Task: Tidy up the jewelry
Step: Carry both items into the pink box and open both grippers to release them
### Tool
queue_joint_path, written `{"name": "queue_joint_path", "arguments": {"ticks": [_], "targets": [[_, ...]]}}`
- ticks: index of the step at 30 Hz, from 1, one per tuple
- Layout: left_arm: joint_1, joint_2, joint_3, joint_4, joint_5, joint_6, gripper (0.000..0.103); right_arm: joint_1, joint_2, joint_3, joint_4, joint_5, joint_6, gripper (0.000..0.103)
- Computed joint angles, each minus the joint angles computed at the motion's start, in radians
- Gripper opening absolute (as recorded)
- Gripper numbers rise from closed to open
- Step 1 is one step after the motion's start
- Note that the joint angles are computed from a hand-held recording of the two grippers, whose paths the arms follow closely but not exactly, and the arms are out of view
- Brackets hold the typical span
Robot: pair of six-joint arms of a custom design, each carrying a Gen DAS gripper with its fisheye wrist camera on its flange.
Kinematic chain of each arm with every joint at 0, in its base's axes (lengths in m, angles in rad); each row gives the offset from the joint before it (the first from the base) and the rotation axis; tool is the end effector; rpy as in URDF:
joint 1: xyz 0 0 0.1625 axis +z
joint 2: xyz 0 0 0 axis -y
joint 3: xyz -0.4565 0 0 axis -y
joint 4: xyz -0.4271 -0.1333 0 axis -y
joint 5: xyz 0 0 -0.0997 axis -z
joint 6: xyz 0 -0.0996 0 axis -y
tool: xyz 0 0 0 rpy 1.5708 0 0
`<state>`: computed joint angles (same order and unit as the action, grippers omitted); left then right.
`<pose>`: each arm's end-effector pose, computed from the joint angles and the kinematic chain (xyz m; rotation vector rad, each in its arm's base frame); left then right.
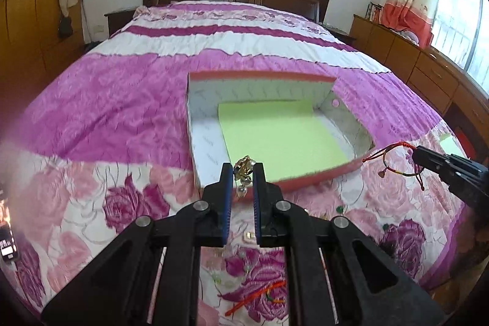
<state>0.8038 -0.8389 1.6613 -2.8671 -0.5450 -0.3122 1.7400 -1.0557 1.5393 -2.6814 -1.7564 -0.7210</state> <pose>-0.3340 -0.6614 0.1887 0.2085 2.2547 -1.1140 0.2381 -0.7112 0.3404 1.0863 -2.4660 0.7719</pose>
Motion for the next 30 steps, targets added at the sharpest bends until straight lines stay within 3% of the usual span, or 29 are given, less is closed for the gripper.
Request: {"name": "queue_joint_path", "arguments": {"ticks": [11, 30], "targets": [[0.049, 0.079, -0.157, -0.014, -0.006, 0.112, 0.004, 0.025, 0.134, -0.166, 0.016, -0.014, 0.006, 0.005], [0.149, 0.215, -0.368, 0.069, -0.031, 0.172, 0.004, -0.014, 0.392, -0.517, 0.198, -0.043, 0.192, 0.005]]}}
